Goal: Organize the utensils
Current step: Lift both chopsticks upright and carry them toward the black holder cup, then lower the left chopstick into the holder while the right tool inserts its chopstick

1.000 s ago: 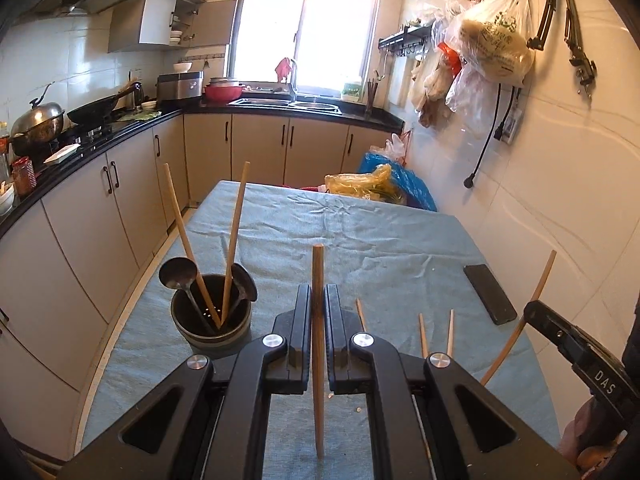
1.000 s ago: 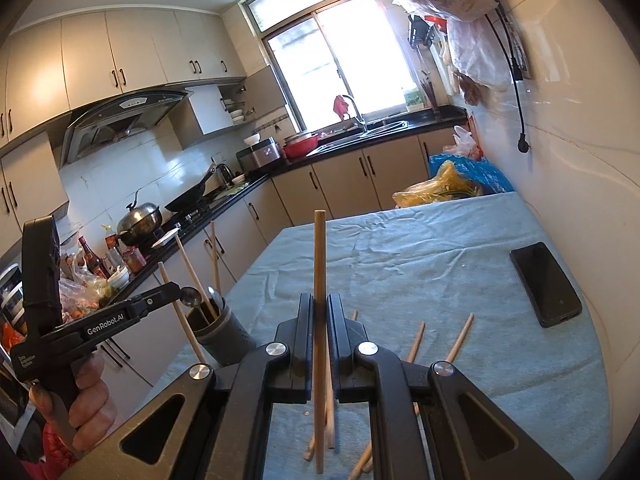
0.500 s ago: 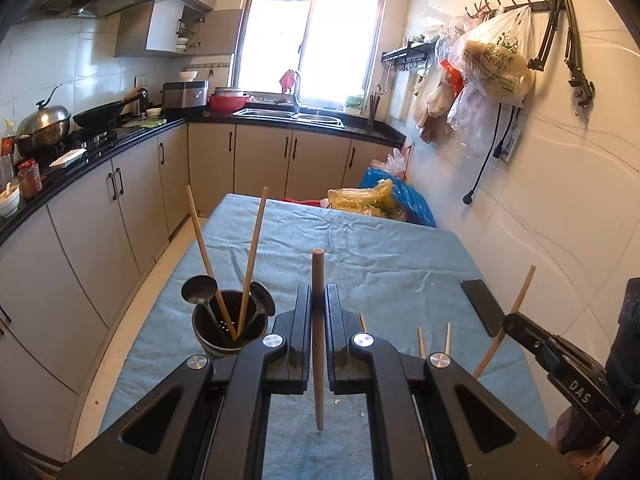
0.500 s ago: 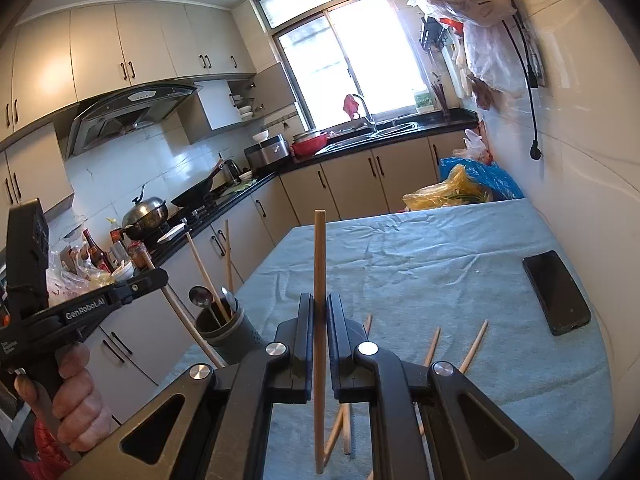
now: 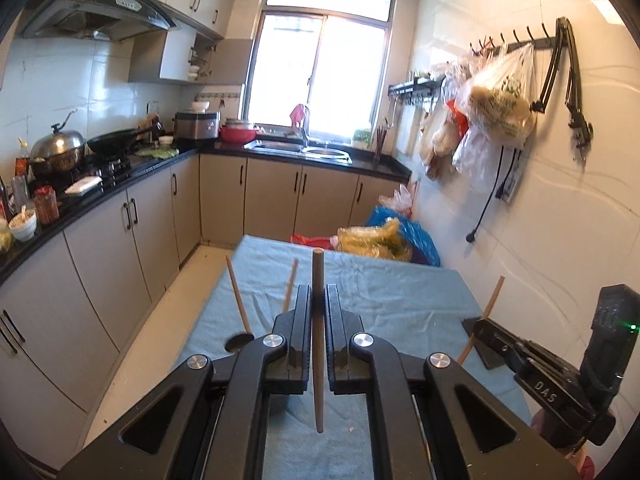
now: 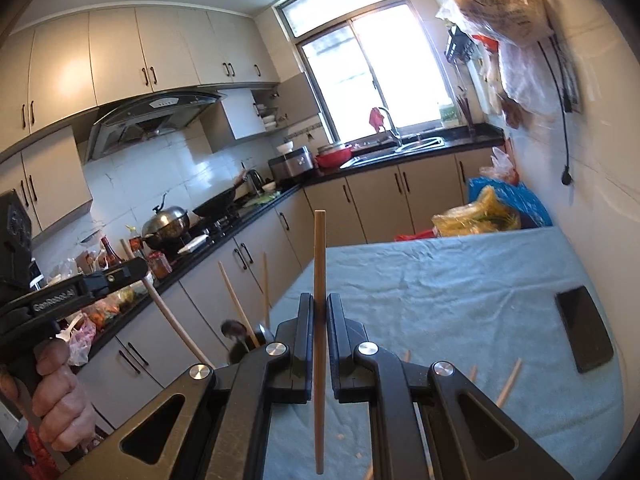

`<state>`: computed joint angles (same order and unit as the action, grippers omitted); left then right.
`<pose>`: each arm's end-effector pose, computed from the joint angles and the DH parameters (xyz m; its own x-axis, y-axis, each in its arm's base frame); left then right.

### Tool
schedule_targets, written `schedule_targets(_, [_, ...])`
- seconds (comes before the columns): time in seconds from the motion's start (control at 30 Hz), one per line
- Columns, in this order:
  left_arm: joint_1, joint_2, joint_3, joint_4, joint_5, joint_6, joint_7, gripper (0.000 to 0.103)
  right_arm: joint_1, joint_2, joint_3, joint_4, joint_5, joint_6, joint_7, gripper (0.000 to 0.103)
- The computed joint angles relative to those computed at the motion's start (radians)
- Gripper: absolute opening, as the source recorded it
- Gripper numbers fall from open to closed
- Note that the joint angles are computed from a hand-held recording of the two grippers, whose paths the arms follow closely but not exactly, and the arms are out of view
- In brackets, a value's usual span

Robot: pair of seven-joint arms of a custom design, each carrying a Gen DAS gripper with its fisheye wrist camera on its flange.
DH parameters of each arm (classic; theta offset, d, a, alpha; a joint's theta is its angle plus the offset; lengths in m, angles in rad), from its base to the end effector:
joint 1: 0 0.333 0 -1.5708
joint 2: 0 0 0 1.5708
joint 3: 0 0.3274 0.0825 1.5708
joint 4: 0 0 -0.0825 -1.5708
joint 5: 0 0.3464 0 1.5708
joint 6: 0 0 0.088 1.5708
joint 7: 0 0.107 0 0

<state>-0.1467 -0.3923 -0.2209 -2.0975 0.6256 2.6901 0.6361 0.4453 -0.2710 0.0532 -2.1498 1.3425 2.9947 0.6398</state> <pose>0.4011 -0.2005 0.7037 0.0423 -0.9930 0.1099 -0.4534 -0.1171 -0.8836 0.4401 0.1641 0.6243 0.4265 -0.8084 -0.4057 -0.4992 0.1636 -0.8509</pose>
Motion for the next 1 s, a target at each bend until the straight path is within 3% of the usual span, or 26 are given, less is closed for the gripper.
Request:
schedule_targets(0.4, [0.068,0.02,0.006,0.093,0.068,-0.015,-0.022,0.006,0.016,0.153,0.045,0.235,0.009,0.034,0.009,0.007])
schedule_targets(0.77, [0.104,0.055,0.025,0.091,0.096,0.007,-0.042,0.006,0.021,0.344,0.123,0.438,-0.056,0.139,0.05,0.007])
schedule_targets(1.0, [0.098,0.066,0.063,0.042,0.037,0.04,-0.023,0.006,0.027,0.422,0.147,0.452,-0.228,0.169,0.172,0.007])
